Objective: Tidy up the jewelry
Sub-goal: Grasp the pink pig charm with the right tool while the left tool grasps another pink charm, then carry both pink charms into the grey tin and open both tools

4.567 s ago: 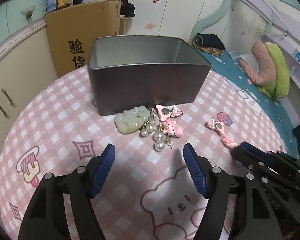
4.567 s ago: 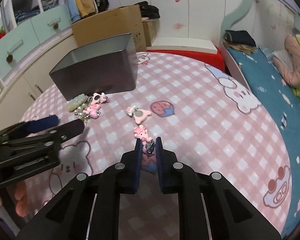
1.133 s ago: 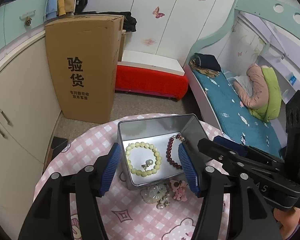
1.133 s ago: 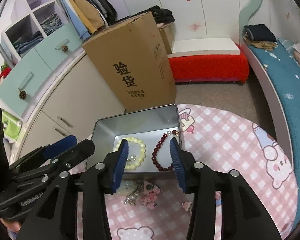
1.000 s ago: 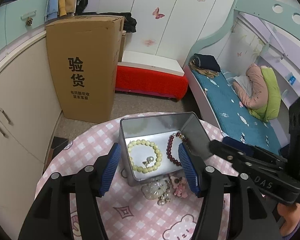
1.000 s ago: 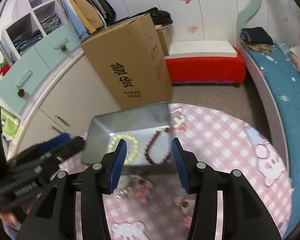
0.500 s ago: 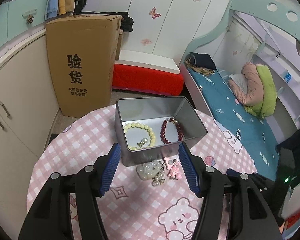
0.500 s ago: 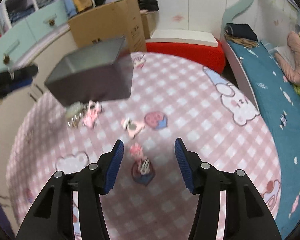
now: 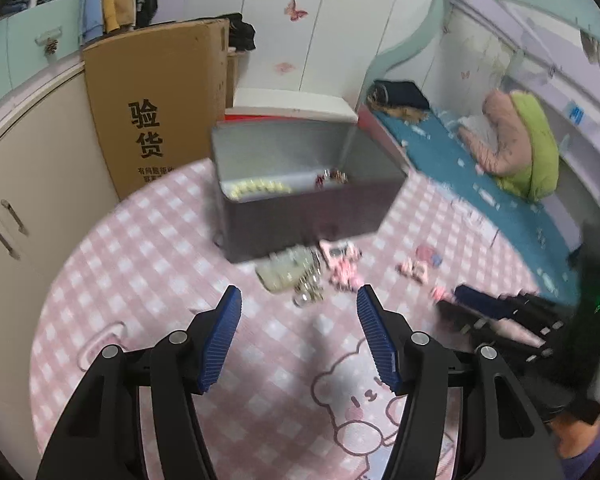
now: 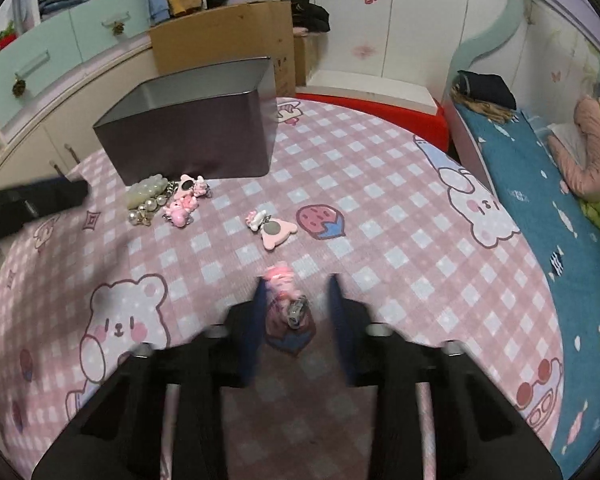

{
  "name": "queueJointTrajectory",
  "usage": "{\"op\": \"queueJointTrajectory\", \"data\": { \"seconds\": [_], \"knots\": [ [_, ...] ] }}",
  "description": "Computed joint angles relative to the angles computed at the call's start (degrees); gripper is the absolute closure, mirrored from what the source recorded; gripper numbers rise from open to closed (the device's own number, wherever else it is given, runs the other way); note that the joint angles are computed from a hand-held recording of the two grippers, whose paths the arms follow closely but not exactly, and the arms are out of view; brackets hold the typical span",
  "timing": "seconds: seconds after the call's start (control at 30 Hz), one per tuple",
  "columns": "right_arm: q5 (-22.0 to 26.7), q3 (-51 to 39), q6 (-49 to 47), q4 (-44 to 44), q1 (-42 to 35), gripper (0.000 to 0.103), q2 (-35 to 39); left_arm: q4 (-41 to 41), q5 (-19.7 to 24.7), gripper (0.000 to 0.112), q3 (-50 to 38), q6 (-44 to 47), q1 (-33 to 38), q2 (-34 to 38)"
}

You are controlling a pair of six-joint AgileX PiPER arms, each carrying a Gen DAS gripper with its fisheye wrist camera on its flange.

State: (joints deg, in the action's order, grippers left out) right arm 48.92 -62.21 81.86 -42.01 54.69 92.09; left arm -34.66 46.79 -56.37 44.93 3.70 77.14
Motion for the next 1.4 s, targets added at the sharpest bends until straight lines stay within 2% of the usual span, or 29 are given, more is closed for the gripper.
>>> {"op": "queueJointTrajectory", "data": {
  "seconds": [0.13, 0.37, 0.5, 0.63, 0.73, 0.97, 1.03, 1.07, 1.13, 1.17, 1.27, 1.4],
  "knots": [
    [-0.69, 2.81, 2.22, -1.20, -0.63, 0.087, -2.23, 0.49, -3.63, 0.054, 2.19, -2.57, -4.54, 0.49],
    [-3.49, 8.81, 5.85, -2.44, -2.28, 0.088, -7.29, 9.65, -11.89, 0.056, 2.59, -13.56, -14.50, 2.31],
    [-5.45, 11.03, 7.17, -3.51, -3.45, 0.088, -9.43, 8.33, -12.39, 0.056, 2.10, -14.01, -17.34, 2.50],
    [-7.32, 12.34, 8.04, -4.03, -4.16, 0.088, -10.44, 15.05, -15.16, 0.057, 1.87, -21.90, -23.36, 3.50],
    [-8.19, 13.60, 8.85, -4.26, -4.34, 0.088, -11.61, 14.25, -13.17, 0.057, -0.10, -23.76, -24.70, 4.50],
    [-10.38, 16.31, 9.61, -4.19, -5.98, 0.088, -14.19, 21.33, -14.59, 0.057, -1.19, -31.69, -29.45, 5.87],
    [-10.72, 16.46, 10.11, -4.45, -5.93, 0.087, -14.21, 24.63, -14.19, 0.071, -1.97, -34.52, -30.96, 7.47],
    [-10.83, 16.46, 10.13, -4.43, -5.95, 0.087, -14.19, 27.89, -15.69, 0.073, -1.46, -37.47, -32.10, 7.26],
    [-10.88, 16.39, 9.91, -4.28, -5.97, 0.087, -14.15, 30.50, -16.02, 0.083, -1.56, -39.40, -33.17, 7.78],
    [-10.93, 16.51, 9.86, -4.27, -5.99, 0.087, -14.28, 32.54, -16.26, 0.083, -1.51, -40.82, -33.66, 7.84],
    [-10.98, 16.48, 9.80, -4.27, -5.97, 0.087, -14.20, 32.52, -15.95, 0.086, -1.63, -40.26, -33.68, 7.64],
    [-10.29, 15.86, 10.05, -4.60, -5.51, 0.087, -13.87, 24.64, -14.43, 0.086, -1.79, -32.38, -30.57, 7.20]
  ]
}}
